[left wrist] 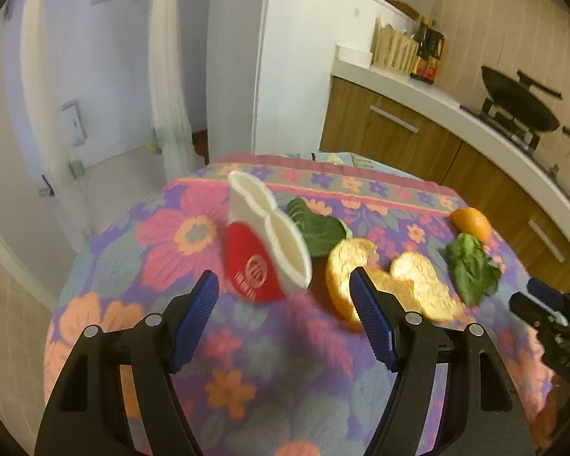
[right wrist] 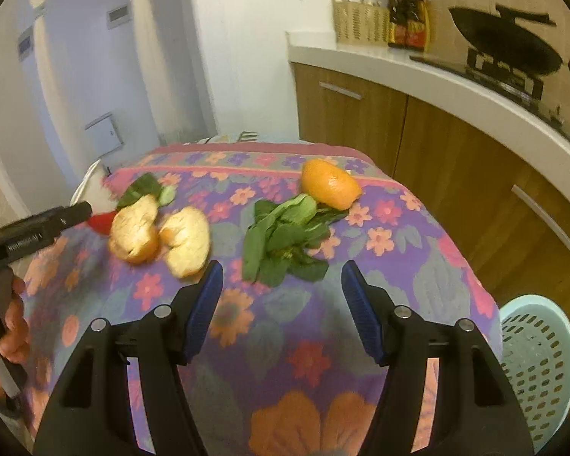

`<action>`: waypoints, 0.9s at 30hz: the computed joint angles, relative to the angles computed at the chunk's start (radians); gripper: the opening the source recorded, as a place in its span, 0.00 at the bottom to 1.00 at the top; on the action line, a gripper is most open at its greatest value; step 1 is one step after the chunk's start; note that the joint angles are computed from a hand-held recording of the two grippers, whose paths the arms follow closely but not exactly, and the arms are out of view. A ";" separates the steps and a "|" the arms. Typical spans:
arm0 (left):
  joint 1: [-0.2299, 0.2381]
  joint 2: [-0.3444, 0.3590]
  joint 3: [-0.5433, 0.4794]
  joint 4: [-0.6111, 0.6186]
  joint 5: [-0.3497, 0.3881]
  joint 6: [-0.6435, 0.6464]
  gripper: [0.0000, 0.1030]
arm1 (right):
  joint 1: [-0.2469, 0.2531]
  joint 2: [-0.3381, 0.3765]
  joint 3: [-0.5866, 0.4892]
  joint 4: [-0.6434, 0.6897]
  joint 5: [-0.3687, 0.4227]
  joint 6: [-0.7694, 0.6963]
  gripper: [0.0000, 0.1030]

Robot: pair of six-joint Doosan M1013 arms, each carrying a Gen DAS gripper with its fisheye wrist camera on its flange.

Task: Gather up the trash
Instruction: 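Grasp the green leafy vegetable with the right tool while the left tool grasps the red-white paper cup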

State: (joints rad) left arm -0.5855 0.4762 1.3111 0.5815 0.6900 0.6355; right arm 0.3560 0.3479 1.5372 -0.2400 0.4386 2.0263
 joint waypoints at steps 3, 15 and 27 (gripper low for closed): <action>-0.014 0.037 -0.036 0.091 0.060 -0.048 0.60 | -0.006 0.017 -0.017 -0.021 -0.004 0.027 0.59; 0.000 0.035 -0.007 0.171 0.013 -0.187 0.27 | 0.016 0.068 -0.074 -0.129 -0.022 0.032 0.59; 0.010 -0.008 0.057 0.237 -0.077 -0.342 0.25 | 0.025 0.133 -0.169 -0.137 0.134 0.022 0.16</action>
